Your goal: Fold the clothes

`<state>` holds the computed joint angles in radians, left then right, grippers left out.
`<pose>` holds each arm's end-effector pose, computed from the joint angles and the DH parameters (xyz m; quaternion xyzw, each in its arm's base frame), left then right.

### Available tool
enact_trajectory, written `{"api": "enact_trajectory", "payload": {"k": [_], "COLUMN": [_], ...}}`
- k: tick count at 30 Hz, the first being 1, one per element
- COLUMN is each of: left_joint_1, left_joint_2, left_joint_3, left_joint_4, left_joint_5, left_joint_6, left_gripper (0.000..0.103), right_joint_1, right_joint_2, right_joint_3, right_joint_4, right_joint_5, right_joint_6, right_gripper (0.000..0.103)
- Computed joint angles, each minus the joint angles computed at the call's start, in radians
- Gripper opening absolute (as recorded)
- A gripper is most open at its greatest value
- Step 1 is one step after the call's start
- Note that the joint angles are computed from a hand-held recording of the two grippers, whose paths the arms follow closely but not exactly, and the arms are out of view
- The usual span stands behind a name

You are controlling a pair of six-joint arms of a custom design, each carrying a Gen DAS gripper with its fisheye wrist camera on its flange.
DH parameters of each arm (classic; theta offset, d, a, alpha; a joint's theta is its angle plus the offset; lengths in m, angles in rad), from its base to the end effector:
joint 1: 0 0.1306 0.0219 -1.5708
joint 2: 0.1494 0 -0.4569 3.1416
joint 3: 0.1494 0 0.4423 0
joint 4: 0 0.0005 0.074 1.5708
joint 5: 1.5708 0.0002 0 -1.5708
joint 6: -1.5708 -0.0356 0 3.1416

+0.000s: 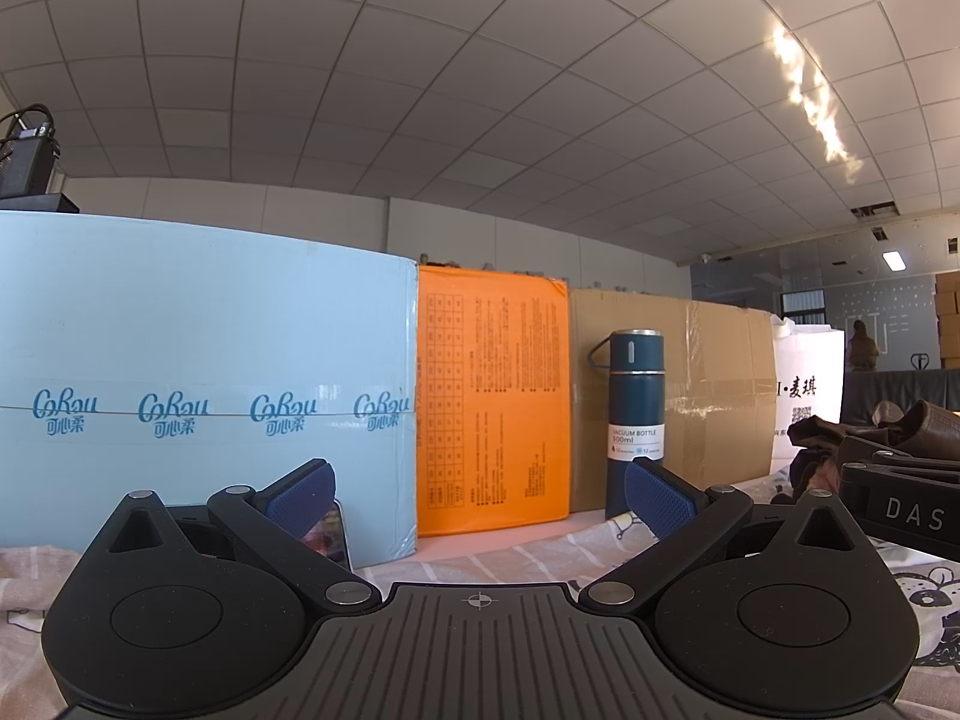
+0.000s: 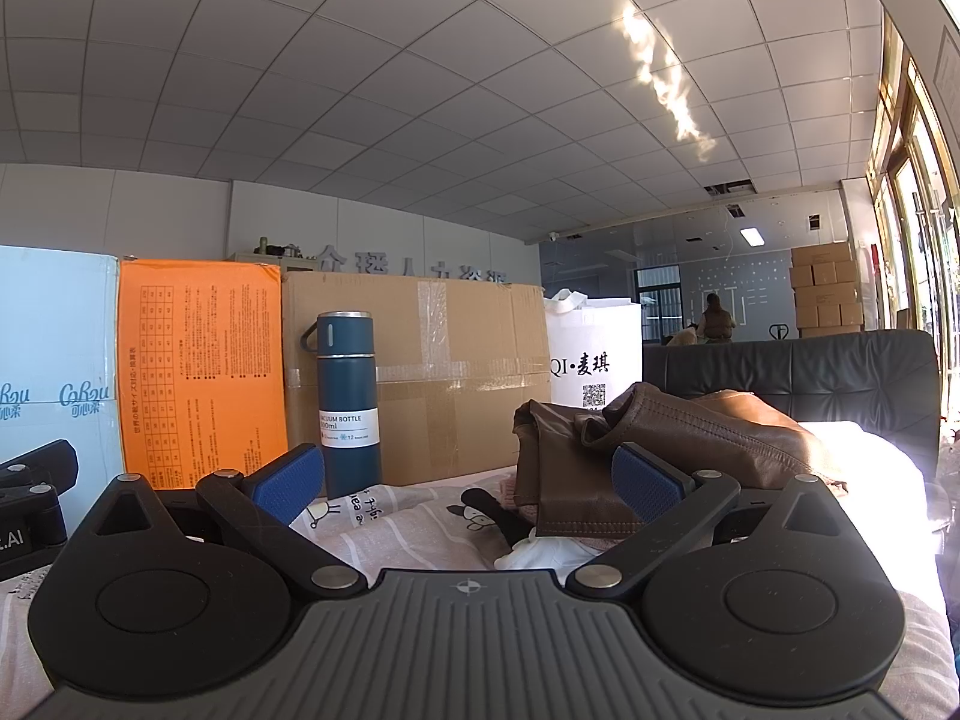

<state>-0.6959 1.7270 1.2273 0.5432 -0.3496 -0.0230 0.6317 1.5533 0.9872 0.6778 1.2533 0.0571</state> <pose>0.5101 -0.4109 0.3589 0.1220 0.6817 -0.1213 0.7111 0.4560 0.2911 0.3556 0.2292 0.6558 -0.2038 0.6898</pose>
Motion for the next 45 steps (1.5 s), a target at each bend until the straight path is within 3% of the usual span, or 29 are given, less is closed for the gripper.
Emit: {"api": "enact_trajectory", "payload": {"k": [45], "left_joint_1": [0.001], "left_joint_2": [0.000], "left_joint_3": [0.001], "left_joint_4": [-0.001], "left_joint_5": [0.003], "left_joint_6": [0.000], "left_gripper": [0.103], "right_joint_1": [-0.002], "right_joint_2": [-0.002], "right_joint_3": [0.002], "right_joint_4": [-0.020], "right_joint_5": [-0.010], "right_joint_6": [-0.016], "right_gripper": [0.103]}}
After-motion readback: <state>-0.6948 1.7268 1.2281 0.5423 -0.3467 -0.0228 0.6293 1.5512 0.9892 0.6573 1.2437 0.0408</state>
